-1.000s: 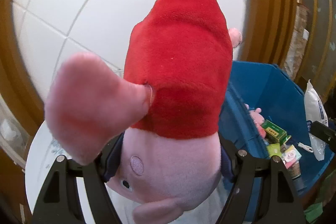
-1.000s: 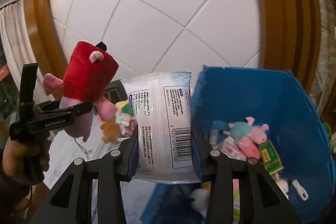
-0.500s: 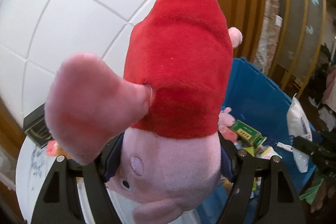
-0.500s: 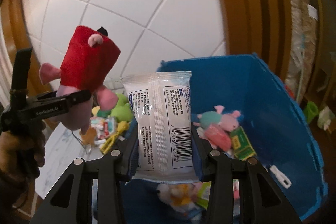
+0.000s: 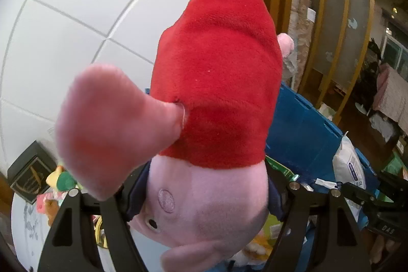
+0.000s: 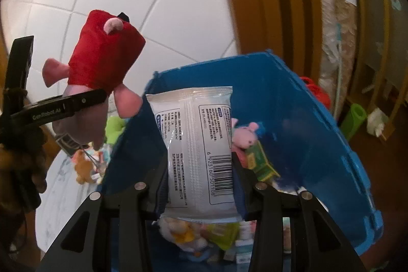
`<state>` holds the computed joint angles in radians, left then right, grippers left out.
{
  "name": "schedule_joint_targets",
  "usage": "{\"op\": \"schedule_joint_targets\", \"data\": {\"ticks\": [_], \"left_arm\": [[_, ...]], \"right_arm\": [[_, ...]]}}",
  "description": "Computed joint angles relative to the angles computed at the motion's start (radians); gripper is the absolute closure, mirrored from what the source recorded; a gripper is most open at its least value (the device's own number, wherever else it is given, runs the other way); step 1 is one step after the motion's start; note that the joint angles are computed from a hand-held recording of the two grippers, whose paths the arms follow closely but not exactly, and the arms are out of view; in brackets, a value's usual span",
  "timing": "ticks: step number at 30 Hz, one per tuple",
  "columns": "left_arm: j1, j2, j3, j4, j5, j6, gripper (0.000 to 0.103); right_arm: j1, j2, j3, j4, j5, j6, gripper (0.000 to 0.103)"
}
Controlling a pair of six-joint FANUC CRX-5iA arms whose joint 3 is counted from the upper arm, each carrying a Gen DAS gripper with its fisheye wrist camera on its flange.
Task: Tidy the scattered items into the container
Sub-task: 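Open both tools to drop plush pig and wipes packet into crate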
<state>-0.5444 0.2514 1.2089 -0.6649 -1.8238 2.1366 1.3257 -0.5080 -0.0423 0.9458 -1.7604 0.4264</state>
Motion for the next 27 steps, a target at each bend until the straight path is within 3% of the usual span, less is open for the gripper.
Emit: {"op": "schedule_joint_targets", "data": {"ticks": [10, 13, 14, 16, 21, 27], "left_arm": [[0.04, 0.023, 0.009, 0.079, 0.055, -0.025, 0.028], [0.075, 0.005, -0.03, 0.144, 0.129, 0.004, 0.018], [0.083, 0.016, -0.007, 0.148, 0.118, -0.006, 0.014], [0.061, 0.044, 0.045, 0.087, 0.074, -0.015, 0.004], [0.053, 0.003, -0.004, 0.037, 0.062, 0.008, 0.003], [0.038, -0.125, -0.186, 0.009, 0.061, 0.057, 0.003]], "right_arm": [[0.024, -0.03, -0.017, 0.029, -0.079, -0.054, 0.062], [0.011, -0.028, -0.017, 0.035, -0.079, -0.055, 0.058], [0.012, -0.027, -0.022, 0.05, -0.084, -0.063, 0.053], [0.022, -0.026, -0.029, 0.073, -0.089, -0.083, 0.0], [0.009, -0.012, -0.016, 0.079, -0.067, -0.066, 0.002], [-0.034, 0.02, 0.008, 0.04, 0.001, -0.025, 0.002]]}}
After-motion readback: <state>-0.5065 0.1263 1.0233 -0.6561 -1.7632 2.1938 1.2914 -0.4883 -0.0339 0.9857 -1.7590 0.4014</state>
